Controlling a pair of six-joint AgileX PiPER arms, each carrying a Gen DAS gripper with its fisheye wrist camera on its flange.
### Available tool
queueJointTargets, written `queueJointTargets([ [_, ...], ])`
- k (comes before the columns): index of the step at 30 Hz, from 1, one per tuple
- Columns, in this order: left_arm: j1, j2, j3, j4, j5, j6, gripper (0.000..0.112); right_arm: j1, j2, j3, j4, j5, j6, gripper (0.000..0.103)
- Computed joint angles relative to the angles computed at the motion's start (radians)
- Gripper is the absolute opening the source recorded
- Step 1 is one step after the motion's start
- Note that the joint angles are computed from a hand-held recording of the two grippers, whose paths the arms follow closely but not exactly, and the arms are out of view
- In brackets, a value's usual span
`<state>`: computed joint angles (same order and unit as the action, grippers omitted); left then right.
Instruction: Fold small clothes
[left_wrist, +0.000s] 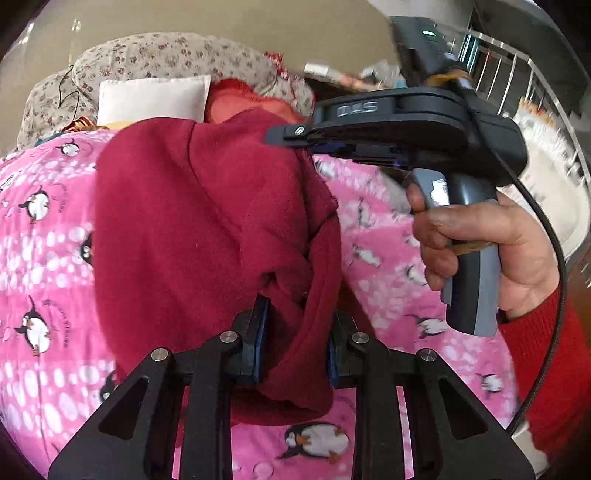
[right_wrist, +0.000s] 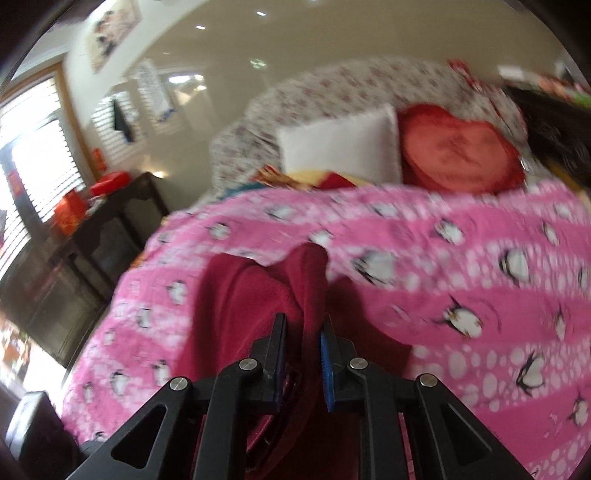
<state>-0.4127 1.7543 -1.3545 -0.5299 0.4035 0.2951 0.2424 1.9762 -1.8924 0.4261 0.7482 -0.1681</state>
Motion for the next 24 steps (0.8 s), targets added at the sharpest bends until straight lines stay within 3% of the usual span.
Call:
queueJointTargets([
  [3,-0.008,0.017,-0.033,0.062,0.033,-0.101,0.030,-0.035,0.076,-0.040,0.031,0.049,0.015,0.015],
  [6,0.018,-0.047,0.007,-0.072,0.089,0.058,0.057,-0.075,0.018,0.066,0.151,-0.005,-0.059,0.026],
  [7,0.027,-0.082,0.039,-0.113,0.092,0.113,0.060,-0.075,-0.021,0.109,0.120,-0.037,-0.039,0.028],
  [9,0.041,-0.161,0.108,-0.173,0.091,0.219,0.060,-0.080,-0.112,0.209,0.137,-0.074,-0.078,0.028],
  [11,0.052,-0.221,0.159,-0.144,0.097,0.242,0.061,-0.087,-0.187,0.288,0.233,-0.059,-0.177,0.028],
  [16,0.048,-0.272,0.240,0.177,0.017,0.025,0.062,-0.019,-0.336,0.470,0.329,0.003,-0.322,0.028],
  [20,0.079,-0.256,0.270,0.157,-0.001,0.003,0.062,0.052,-0.369,0.561,0.420,-0.037,-0.402,0.028],
  [22,0.076,-0.241,0.272,0.164,-0.011,-0.008,0.062,0.106,-0.377,0.591,0.317,-0.097,-0.359,0.028],
  [24,0.061,-0.249,0.295,0.211,-0.024,-0.051,0.062,0.141,-0.360,0.606,0.121,-0.130,-0.202,0.028],
])
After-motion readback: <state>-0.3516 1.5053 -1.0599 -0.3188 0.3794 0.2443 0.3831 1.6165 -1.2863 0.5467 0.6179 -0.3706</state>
